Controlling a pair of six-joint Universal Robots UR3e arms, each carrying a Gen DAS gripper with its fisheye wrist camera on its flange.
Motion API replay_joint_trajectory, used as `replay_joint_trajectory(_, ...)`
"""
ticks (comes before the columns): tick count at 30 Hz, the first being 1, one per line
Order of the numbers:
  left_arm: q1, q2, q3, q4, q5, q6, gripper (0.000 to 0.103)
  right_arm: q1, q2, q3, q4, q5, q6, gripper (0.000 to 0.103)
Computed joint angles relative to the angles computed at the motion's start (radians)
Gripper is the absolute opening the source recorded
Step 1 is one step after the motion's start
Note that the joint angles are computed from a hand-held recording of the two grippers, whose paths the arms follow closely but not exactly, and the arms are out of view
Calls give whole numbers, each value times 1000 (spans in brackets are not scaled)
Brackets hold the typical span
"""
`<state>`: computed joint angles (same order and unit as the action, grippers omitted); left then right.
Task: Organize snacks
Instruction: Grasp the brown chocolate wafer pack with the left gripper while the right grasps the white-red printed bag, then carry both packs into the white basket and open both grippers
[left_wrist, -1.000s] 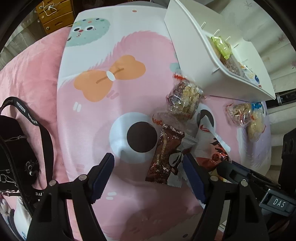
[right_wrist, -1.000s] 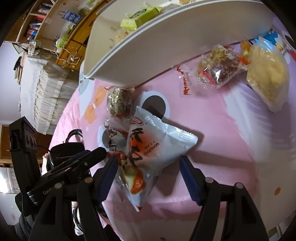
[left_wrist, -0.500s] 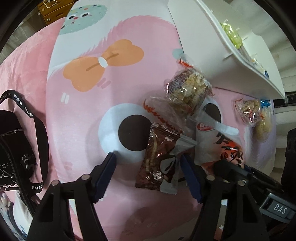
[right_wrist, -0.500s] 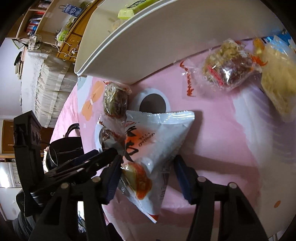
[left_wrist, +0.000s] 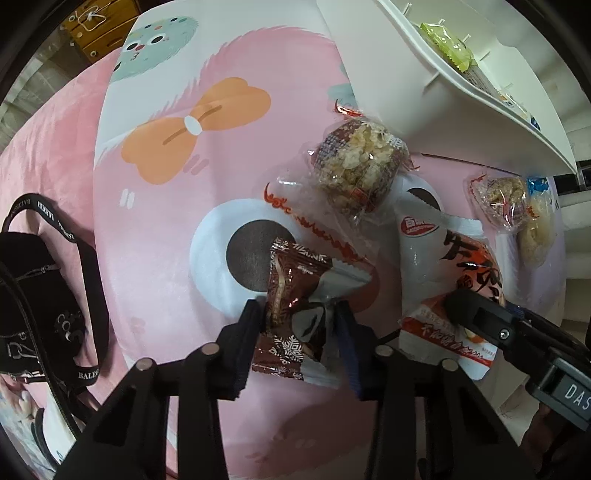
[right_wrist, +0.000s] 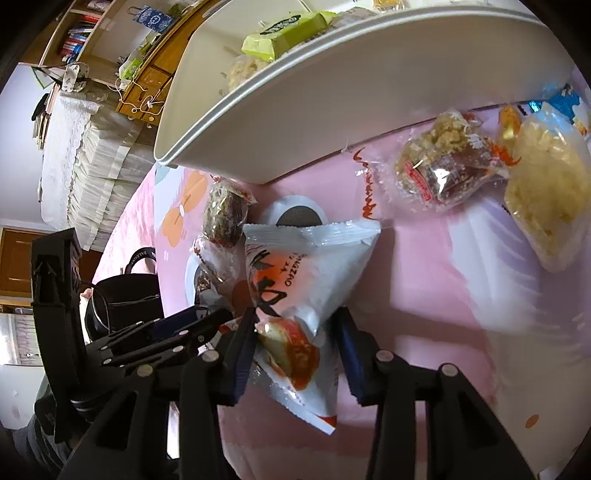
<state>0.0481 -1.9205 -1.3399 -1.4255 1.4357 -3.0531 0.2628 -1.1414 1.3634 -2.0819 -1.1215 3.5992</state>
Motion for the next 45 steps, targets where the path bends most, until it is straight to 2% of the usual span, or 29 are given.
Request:
replay_joint_trajectory(6, 9, 44, -46, -10, -23, 1, 34, 8, -37, 20, 5, -30, -3, 37)
replay_joint_trajectory(9, 22, 97, -128, 14, -19, 11, 34, 15, -65, 38, 17, -54, 8, 36)
replay_joint_trajectory(17, 32, 261, -243, -28, -35, 44, 34, 23, -169, 137, 17, -85, 67, 36)
replay_joint_trajectory(24, 55, 374, -228, -138, -50, 110, 34, 52, -299, 256, -34, -114, 114, 36)
replay_joint_trajectory(29, 28, 346, -45, -299, -68, 115, 34, 46, -395, 327, -70, -112, 121, 36)
replay_joint_trajectory(36, -42, 279, 183, -407, -76, 98, 34, -8, -467, 328, -56, -100, 72, 36)
replay_joint_trajectory(41, -86, 170, 426, -483, -68, 44, 34, -93, -483, 274, -9, -69, -39, 36)
replay_joint_trajectory(45, -113, 33, 689, -589, -80, -30, 34, -169, -479, 210, 49, -30, -156, 36)
